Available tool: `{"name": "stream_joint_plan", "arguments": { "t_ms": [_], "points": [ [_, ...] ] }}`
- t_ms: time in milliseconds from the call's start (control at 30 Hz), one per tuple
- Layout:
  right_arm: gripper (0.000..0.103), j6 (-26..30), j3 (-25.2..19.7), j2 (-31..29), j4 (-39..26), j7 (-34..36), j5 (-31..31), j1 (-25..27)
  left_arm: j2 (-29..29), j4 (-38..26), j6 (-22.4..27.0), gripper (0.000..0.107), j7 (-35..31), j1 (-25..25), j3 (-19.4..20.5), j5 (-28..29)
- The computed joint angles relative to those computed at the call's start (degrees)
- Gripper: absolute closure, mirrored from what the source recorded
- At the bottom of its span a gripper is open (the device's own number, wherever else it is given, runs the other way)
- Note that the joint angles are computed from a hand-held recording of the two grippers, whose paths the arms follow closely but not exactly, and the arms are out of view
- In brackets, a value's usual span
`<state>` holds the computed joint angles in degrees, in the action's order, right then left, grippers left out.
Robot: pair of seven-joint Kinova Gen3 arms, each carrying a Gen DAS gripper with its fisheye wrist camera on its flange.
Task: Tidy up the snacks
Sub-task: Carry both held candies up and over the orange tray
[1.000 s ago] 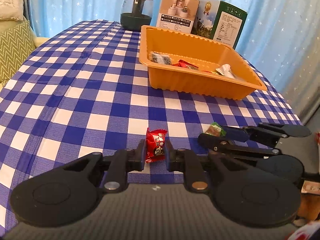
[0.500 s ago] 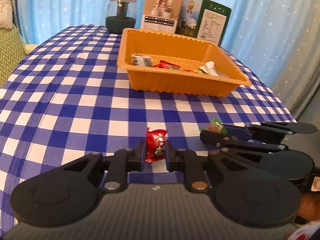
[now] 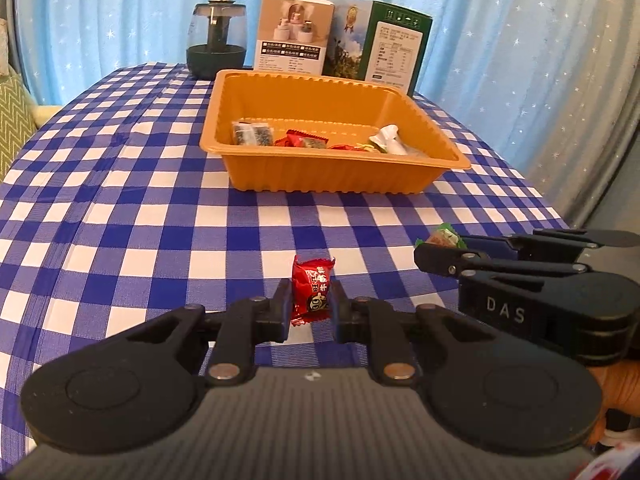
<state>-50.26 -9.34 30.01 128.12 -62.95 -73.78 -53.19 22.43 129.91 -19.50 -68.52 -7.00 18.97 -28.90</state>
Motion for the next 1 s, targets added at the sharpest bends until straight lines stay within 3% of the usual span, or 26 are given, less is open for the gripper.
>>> {"name": "stream_joint_plan", "arguments": {
  "t_ms": [700, 1000],
  "points": [
    [0.077, -1.0, -0.6, -6.4, 0.9, 5.0, -3.3, 3.1, -1.3, -4.7, 1.4, 0.091, 8.4, -5.7, 6.3, -12.3],
    [0.077, -0.2, -0.3, -9.0, 0.5, 6.7, -1.1, 6.7, -0.5, -10.0, 2.6, 0.091, 9.8, -4.8, 5.6, -14.0]
  ]
}}
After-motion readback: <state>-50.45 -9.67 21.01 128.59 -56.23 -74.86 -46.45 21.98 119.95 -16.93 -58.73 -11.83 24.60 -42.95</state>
